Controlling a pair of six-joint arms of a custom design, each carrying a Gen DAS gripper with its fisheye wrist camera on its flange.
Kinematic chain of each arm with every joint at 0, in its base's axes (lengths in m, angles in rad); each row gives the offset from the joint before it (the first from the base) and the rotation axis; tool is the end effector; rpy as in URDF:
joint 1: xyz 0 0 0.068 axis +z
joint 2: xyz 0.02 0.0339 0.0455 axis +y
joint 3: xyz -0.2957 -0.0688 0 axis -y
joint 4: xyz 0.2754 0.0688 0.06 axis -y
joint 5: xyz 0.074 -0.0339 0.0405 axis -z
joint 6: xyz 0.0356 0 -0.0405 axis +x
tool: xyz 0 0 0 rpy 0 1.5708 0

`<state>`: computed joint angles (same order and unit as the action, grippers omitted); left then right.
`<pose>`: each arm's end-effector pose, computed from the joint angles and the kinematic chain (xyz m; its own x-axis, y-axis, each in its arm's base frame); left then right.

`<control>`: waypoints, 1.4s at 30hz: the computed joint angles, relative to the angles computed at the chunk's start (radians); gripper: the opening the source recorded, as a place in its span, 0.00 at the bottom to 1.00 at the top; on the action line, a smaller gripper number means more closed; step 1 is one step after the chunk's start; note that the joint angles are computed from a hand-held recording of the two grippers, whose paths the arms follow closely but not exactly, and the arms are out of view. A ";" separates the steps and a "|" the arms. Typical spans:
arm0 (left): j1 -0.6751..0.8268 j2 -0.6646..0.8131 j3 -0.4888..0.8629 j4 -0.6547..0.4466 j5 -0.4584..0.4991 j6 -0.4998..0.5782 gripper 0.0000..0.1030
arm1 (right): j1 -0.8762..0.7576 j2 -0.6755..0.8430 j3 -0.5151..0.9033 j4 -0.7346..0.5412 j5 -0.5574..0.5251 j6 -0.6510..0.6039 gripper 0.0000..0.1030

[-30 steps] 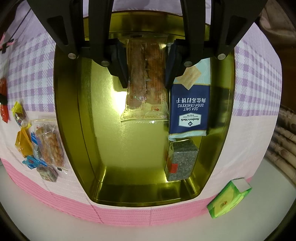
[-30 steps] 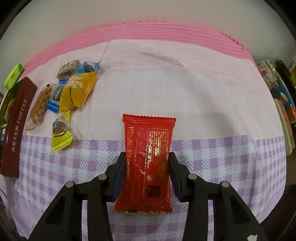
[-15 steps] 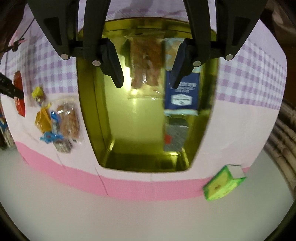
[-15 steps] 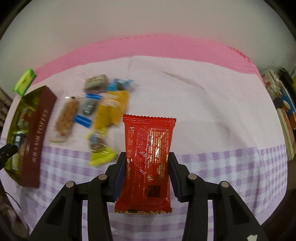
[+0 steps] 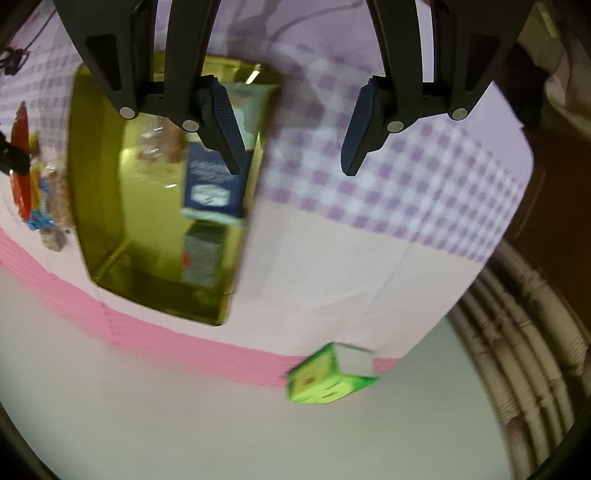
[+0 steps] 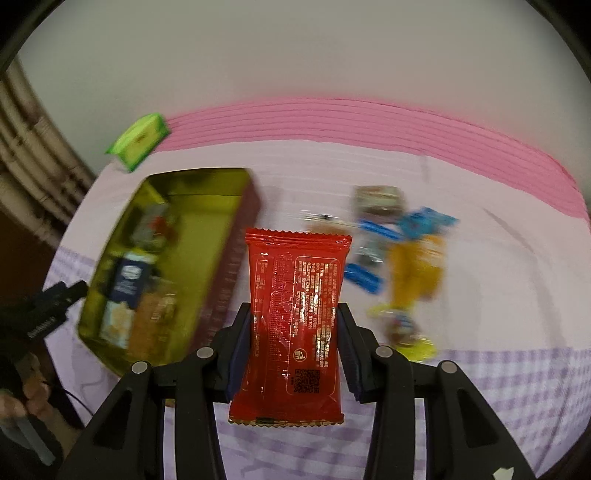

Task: Organize snacks
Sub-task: 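Open the left gripper and lift it away from the tin, then carry the red snack over the tin and release it with the right gripper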

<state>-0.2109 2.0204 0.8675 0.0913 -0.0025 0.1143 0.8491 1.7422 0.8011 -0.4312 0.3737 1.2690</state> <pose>0.3604 -0.0771 0.0568 -0.8245 0.2931 -0.4840 0.3042 0.9509 0.0578 0.2094 0.2183 0.1126 -0.8144 0.4201 -0.4003 0.4248 0.9016 0.0819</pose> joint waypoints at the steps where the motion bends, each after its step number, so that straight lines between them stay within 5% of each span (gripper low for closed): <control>1: 0.012 -0.001 -0.008 0.011 -0.016 0.010 0.54 | 0.001 0.016 0.023 0.001 -0.004 -0.014 0.39; 17: 0.072 0.025 0.023 0.000 -0.009 0.004 0.56 | -0.117 0.325 0.373 0.034 -0.089 -0.200 0.39; 42: 0.084 0.053 0.047 -0.022 0.010 0.011 0.57 | -0.109 0.485 0.488 0.009 -0.148 -0.174 0.41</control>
